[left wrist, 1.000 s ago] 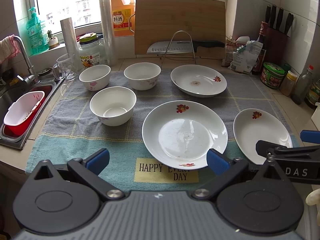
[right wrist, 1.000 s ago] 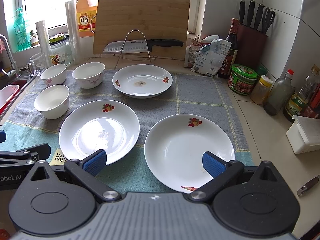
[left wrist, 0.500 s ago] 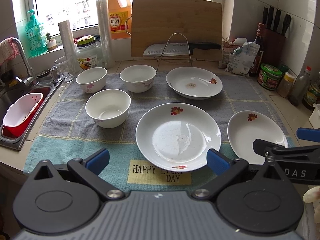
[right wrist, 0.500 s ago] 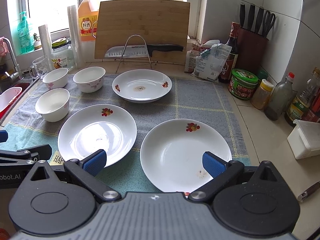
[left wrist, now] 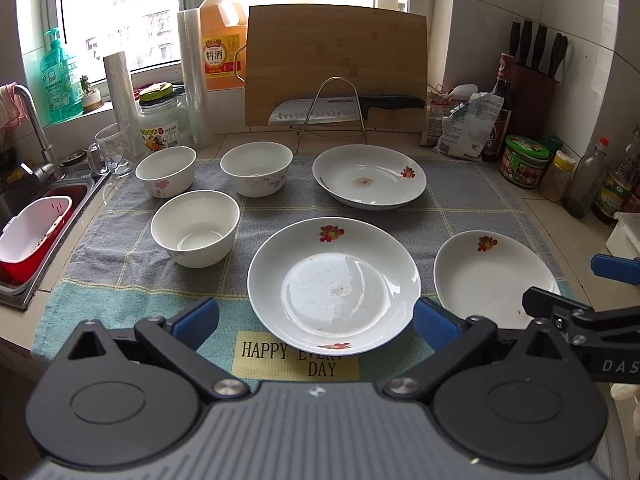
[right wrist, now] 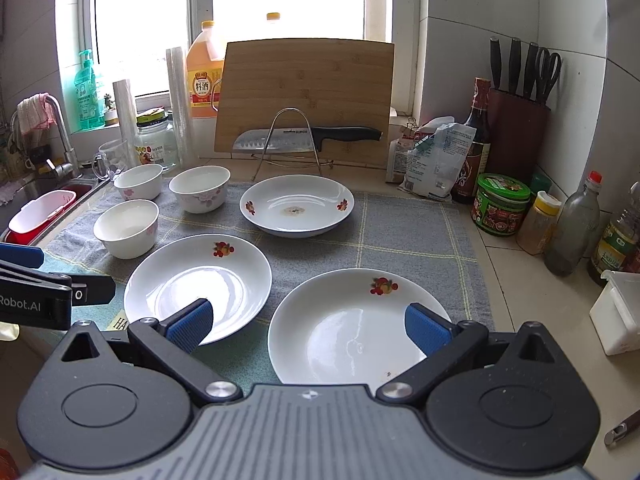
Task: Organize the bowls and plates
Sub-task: 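Move the left gripper to the white flower-print plate and pinch its rim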
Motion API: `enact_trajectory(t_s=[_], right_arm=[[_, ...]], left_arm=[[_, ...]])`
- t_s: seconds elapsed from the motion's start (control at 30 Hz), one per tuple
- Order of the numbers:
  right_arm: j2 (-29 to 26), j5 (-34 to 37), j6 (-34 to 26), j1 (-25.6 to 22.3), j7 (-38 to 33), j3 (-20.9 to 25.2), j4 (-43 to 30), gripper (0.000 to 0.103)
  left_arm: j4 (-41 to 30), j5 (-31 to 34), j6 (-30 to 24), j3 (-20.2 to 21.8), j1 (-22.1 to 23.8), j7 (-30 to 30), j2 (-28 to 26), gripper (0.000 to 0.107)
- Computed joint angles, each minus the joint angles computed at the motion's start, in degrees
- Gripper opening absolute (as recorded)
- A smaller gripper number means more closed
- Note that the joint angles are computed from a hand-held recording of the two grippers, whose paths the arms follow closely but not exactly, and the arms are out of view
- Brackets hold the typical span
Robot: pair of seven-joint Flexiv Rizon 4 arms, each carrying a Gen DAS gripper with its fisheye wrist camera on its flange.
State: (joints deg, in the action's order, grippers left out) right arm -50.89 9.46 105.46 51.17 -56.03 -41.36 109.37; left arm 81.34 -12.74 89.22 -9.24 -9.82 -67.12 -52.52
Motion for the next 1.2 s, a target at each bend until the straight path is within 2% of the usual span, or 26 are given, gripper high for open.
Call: enact_trajectory(t_s=[0.2,0.37,0.53,0.8,1.03,1.2], right_arm=[[-0.82,2.22,5.34,-2.11,-3.62,2.84,2.13,0.103],[-0.89,3.35,3.29,-4.8,-4.9,6.28,2.98,0.103],[-1.54,2.56,3.83,-9.37,-4.51,11.62,3.03,0.103],[-3.38,0.16,4.06,-15.04,-4.56,16.49,0.47,0.103],[-5.28,-1.2,4.69,-17.34,-5.98,17.66,-1.75,0.103],[-6.37,-2.01,4.9,-18.45,-7.75,17.91,-3.25,0.103]], left_arm=[[0.01,0.34,0.42,-1.8,0.76,1.02,-0.83,0.102],[0.18,0.08,-0.44,-2.39,0.88,1.71,-1.0,0.102],[-1.01,-0.14,-2.01,0.13,-1.13,0.87,-1.44,0.102],[-2.69,0.77,-3.85,3.5,-3.76,-1.28,-1.99,0.102],[-4.94,0.95,-5.48,3.2,-3.78,-1.87,-2.95,0.102],[-9.11,1.53,-8.79,3.1,-4.06,-0.51,-4.83,0.102]])
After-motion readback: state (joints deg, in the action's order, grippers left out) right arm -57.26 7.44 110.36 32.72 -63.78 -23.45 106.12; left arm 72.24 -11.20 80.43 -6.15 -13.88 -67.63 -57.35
